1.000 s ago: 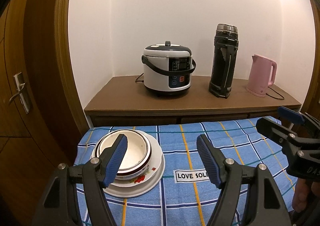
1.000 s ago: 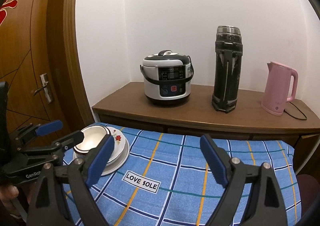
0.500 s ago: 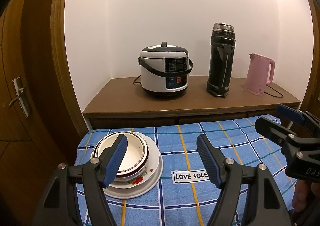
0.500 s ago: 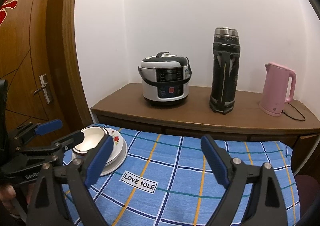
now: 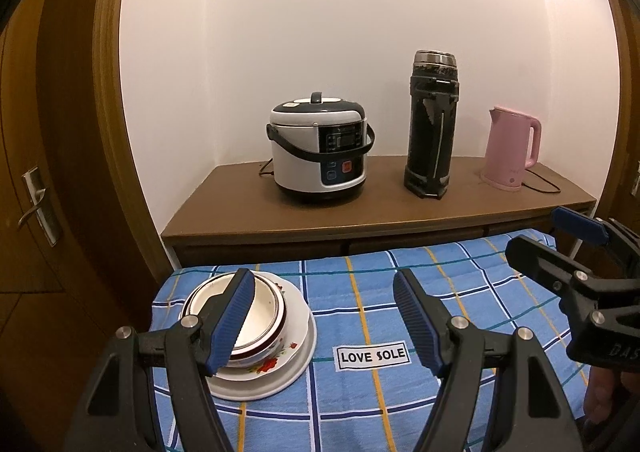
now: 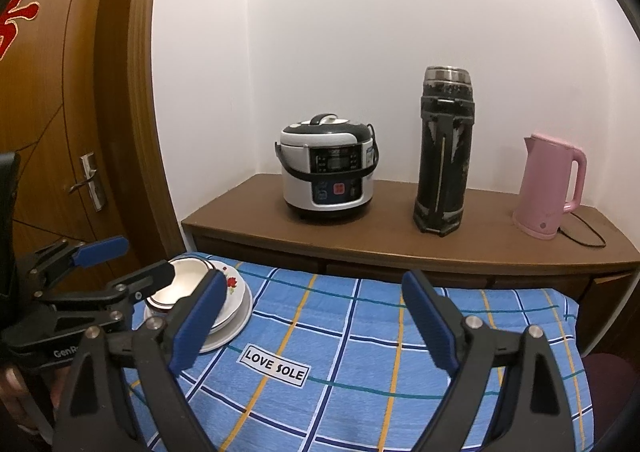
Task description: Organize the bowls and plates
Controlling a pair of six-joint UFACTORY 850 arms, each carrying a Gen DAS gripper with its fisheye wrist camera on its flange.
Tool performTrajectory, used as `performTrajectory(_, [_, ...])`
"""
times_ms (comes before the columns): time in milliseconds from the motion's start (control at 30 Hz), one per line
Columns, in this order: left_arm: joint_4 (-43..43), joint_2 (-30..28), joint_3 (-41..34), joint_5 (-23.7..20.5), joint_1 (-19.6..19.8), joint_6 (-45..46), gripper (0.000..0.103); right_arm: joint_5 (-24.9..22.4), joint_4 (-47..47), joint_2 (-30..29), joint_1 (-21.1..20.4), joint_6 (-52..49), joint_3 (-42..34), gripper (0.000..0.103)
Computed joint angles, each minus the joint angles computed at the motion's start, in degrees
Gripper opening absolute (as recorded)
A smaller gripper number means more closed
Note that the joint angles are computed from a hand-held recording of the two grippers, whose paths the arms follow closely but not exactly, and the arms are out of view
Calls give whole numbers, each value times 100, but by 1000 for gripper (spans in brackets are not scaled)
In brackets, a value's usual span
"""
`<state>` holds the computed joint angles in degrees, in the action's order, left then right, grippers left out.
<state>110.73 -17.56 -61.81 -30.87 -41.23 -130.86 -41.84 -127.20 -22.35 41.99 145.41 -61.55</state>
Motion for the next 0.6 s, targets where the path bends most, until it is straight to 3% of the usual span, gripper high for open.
performTrajectory(233, [71, -17, -53, -166, -92, 4, 75, -103, 10, 103, 18, 23, 140, 91])
performTrajectory(300, [233, -14, -53, -256, -122, -185, 85, -126, 4, 137, 17, 69, 197, 91])
performTrajectory(600, [705, -62, -153, -463, -276, -455, 85, -252, -8, 338, -34, 262, 480, 91])
